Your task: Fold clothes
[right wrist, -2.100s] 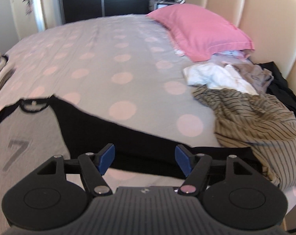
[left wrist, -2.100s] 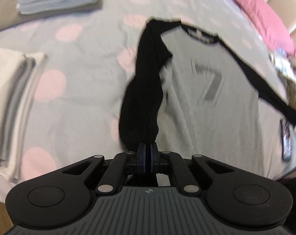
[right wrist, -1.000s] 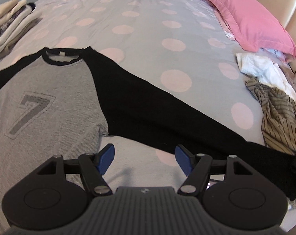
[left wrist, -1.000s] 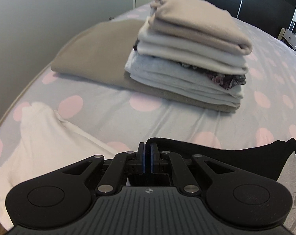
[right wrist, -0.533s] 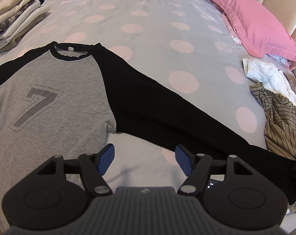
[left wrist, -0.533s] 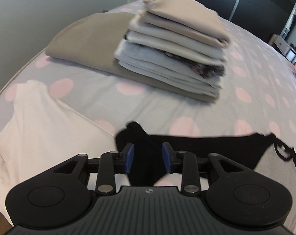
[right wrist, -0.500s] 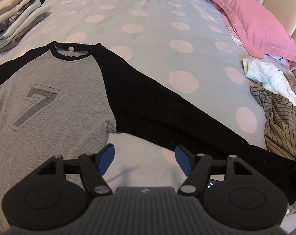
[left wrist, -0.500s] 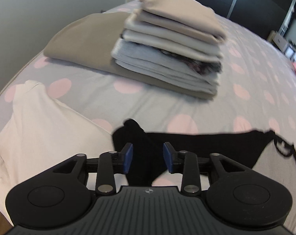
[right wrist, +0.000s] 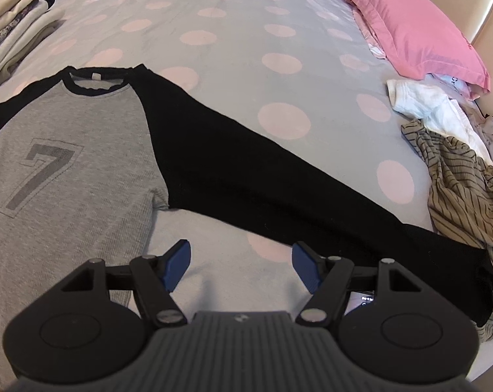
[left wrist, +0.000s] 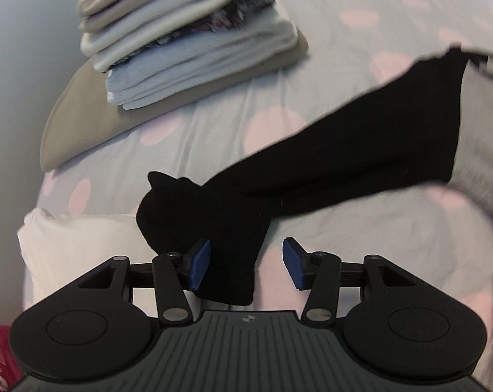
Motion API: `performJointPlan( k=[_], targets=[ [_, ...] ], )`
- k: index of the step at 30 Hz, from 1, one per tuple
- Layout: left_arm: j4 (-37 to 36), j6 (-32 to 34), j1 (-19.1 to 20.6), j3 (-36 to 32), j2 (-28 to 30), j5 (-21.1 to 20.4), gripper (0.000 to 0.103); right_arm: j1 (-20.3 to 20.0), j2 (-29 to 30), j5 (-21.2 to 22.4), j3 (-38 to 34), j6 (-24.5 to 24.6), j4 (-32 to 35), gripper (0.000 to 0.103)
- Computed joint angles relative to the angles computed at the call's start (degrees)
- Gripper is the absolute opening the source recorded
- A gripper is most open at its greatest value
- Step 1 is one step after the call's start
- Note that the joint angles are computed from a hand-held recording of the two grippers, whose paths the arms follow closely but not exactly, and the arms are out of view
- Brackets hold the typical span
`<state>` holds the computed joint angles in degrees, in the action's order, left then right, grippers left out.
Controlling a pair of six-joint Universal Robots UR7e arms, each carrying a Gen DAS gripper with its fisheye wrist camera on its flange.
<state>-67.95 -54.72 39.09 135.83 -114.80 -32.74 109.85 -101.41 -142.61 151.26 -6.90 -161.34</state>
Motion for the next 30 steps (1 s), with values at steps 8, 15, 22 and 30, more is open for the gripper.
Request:
performJointPlan(
  k=[8,15,22,30],
  targets=[
    [4.3,1.0,2.2,0.1,4.0,2.5,0.011,-0.1,1.3,-0.5,0.0,-0.8,-0.1,0.072],
    [4.1,-2.6,-1.9,-4.9,-3.6,-0.8,0.003,0.7,2.1,-0.8,-0.1,-0.9,-0.4,0.072],
    [14.3,-21.5,-11.1,-12.9,-14.8,1.4,0.003,0.7,1.7,-0.9,0.1,-0.9,-0.3,0.072],
    [39.4,-48.8,-14.3,-22.3,-17.6,4.2,0.003,-0.1,1.5,-1.8,0.2,0.1,0.0,0.072]
  ],
)
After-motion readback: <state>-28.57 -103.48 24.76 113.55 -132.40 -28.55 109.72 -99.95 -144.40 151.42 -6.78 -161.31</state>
